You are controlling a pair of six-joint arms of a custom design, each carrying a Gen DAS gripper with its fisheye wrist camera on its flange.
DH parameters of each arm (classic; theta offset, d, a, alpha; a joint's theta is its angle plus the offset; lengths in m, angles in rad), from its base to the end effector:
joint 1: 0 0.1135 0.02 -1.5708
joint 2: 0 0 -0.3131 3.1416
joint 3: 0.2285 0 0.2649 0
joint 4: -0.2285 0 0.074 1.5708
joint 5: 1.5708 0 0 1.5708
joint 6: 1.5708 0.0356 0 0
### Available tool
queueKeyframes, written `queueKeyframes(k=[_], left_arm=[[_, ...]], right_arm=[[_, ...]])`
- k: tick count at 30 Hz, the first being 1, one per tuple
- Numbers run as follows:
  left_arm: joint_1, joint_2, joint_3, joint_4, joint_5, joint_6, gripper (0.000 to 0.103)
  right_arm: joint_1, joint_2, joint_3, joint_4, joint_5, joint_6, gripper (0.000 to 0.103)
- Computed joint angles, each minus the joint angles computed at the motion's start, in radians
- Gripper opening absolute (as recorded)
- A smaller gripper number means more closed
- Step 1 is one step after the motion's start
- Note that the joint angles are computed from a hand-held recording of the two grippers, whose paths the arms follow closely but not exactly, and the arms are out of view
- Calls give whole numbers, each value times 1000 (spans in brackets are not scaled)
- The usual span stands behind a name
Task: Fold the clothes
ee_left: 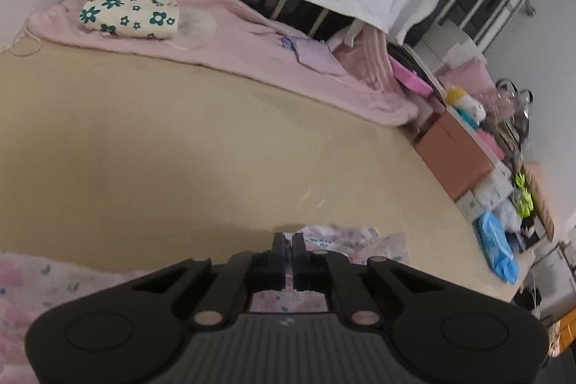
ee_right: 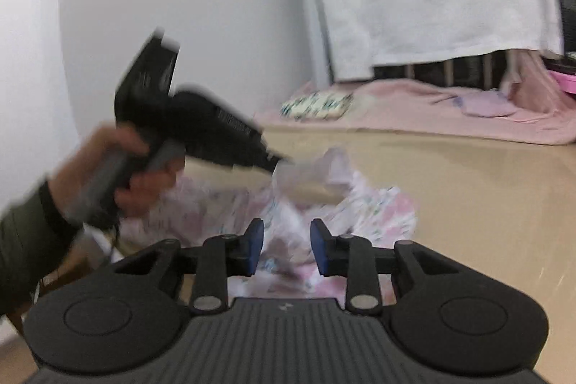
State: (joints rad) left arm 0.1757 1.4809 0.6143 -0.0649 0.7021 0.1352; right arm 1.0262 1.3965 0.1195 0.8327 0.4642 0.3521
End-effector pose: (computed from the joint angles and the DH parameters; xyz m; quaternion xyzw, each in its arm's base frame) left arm 0.2650 0.0237 0.1863 0.0900 0.8935 -0.2768 0.3421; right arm 0.1138 0.1572 0.1468 -0.1562 0.8172 0.1803 0.5247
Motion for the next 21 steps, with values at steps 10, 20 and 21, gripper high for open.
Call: queueKeyframes(k=[10, 20, 21], left_arm=[[126, 54, 20, -195, 137, 156, 3], [116, 87, 44, -249, 81, 224, 3], [116, 87, 42, -247, 77, 217, 3]], right_arm=[[132, 144, 121, -50, 263, -203, 56], [-175, 220, 232, -78, -125, -465, 77], [-237, 218, 258, -122, -230, -414, 53]])
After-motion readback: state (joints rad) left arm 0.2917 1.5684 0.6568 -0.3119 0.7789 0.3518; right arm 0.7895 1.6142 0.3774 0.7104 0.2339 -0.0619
